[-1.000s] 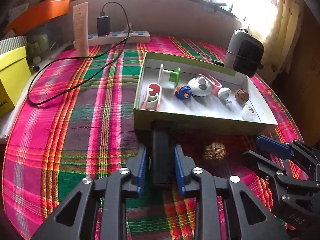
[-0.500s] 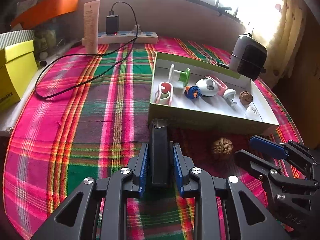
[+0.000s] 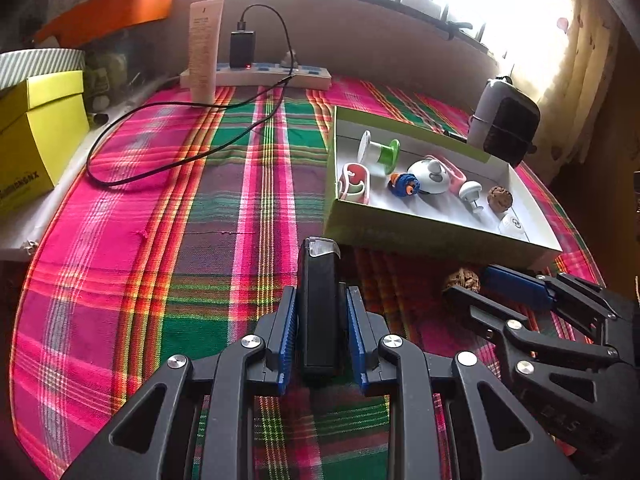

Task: Organize objects
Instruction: 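Close the right tool on the walnut while the left tool holds the black device, then lift the black device with the left tool while the right tool carries the walnut over the tray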

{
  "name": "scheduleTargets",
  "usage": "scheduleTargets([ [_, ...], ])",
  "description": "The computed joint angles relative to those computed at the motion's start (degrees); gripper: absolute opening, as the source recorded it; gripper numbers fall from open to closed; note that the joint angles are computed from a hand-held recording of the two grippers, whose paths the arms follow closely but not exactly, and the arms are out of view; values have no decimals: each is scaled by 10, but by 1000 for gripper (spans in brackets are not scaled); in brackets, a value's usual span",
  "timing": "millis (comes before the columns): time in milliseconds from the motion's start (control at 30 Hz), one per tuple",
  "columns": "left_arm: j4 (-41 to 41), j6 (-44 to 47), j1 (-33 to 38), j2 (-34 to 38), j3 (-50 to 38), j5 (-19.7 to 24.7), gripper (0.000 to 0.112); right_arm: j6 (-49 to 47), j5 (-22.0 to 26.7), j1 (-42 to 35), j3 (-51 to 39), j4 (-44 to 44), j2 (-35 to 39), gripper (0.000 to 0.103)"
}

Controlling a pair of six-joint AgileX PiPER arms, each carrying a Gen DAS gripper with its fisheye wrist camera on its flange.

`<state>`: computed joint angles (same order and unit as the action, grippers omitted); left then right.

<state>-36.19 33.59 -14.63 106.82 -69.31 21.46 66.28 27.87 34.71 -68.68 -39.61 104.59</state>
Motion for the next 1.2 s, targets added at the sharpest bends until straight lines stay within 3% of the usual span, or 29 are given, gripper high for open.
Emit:
scheduleTargets([
  [433, -10, 13, 2, -1, 2, 1, 22, -11, 27, 0, -31, 6, 28, 42],
  [867, -12, 16, 3, -2, 2, 3, 22, -2, 23, 1, -24, -1, 24, 42],
  [1033, -11, 15, 3, -2, 3, 2, 22, 16, 21, 2, -14, -12, 18, 33],
  [1200, -12, 15, 3, -2, 2, 3, 22, 18, 16, 1, -7, -15, 13, 31],
])
